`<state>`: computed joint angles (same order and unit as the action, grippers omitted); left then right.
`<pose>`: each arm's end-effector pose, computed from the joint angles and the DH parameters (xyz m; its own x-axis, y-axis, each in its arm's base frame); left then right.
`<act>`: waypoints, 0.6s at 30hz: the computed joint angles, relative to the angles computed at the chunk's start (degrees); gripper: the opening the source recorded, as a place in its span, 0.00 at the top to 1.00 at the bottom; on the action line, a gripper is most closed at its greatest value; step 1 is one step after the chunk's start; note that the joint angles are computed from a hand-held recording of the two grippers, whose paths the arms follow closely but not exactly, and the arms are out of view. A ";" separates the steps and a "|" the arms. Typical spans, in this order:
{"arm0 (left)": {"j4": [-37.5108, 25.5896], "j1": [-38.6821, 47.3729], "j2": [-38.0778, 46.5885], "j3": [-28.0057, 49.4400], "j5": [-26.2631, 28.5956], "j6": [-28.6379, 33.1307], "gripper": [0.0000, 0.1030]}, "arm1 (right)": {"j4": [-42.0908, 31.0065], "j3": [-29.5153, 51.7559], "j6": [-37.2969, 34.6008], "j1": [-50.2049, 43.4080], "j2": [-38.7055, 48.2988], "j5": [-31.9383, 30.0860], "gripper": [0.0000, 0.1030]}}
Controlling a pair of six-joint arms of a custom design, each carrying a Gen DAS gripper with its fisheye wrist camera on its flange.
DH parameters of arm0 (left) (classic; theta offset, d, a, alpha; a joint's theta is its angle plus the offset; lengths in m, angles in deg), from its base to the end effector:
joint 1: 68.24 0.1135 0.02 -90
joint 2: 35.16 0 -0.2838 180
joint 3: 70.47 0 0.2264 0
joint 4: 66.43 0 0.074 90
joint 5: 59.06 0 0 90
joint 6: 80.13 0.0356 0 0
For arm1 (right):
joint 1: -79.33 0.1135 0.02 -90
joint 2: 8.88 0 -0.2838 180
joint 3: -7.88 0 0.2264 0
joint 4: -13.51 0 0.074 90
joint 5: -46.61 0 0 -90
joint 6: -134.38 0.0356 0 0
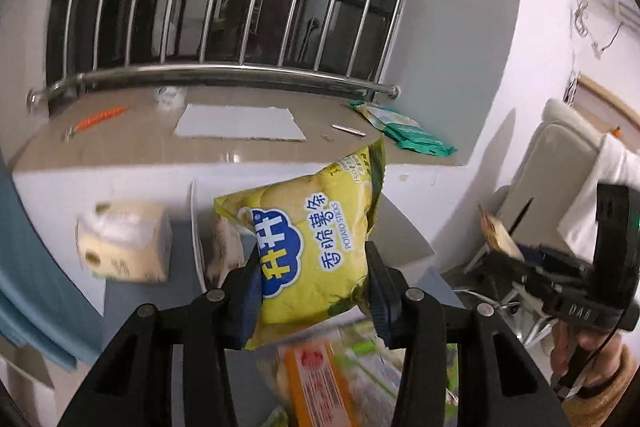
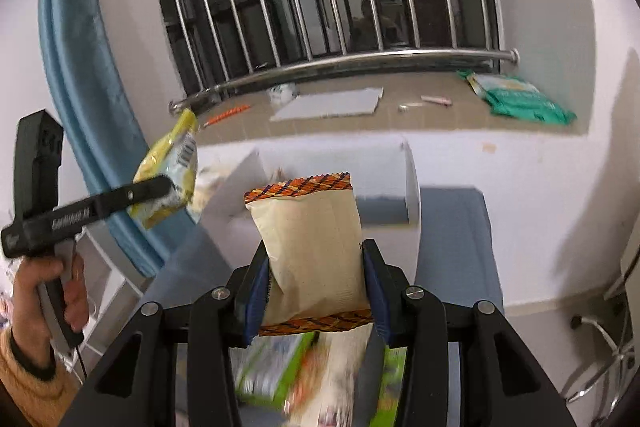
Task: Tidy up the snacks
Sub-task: 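Grasp the yellow potato chip bag with the left gripper while the right carries bread, then release both packets into the box and withdraw both grippers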
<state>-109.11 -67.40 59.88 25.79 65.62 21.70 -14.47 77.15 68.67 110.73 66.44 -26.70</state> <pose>0.3489 -0.0151 0.3326 -0.5630 0.1604 -0.8107 0.5412 0.8129 -0.2151 0.2296 0.1282 0.3037 -0.5571 0.1216 -0.8215 -0.0732 0.9782 0.1944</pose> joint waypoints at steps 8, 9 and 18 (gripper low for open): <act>-7.96 -7.09 16.79 20.95 -8.75 -2.04 0.52 | -4.69 18.36 -4.94 -12.18 17.83 -9.19 0.54; -8.58 -7.47 18.10 22.17 -9.36 -1.52 0.50 | -5.39 20.07 -5.38 -12.83 19.60 -9.17 0.54; -7.94 -7.74 21.52 21.95 -13.53 -0.62 0.00 | -3.19 21.83 -4.20 -15.52 23.82 -8.45 0.00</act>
<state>-117.05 -75.14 81.40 47.74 52.10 21.09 -17.66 98.99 64.47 95.21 90.26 -35.15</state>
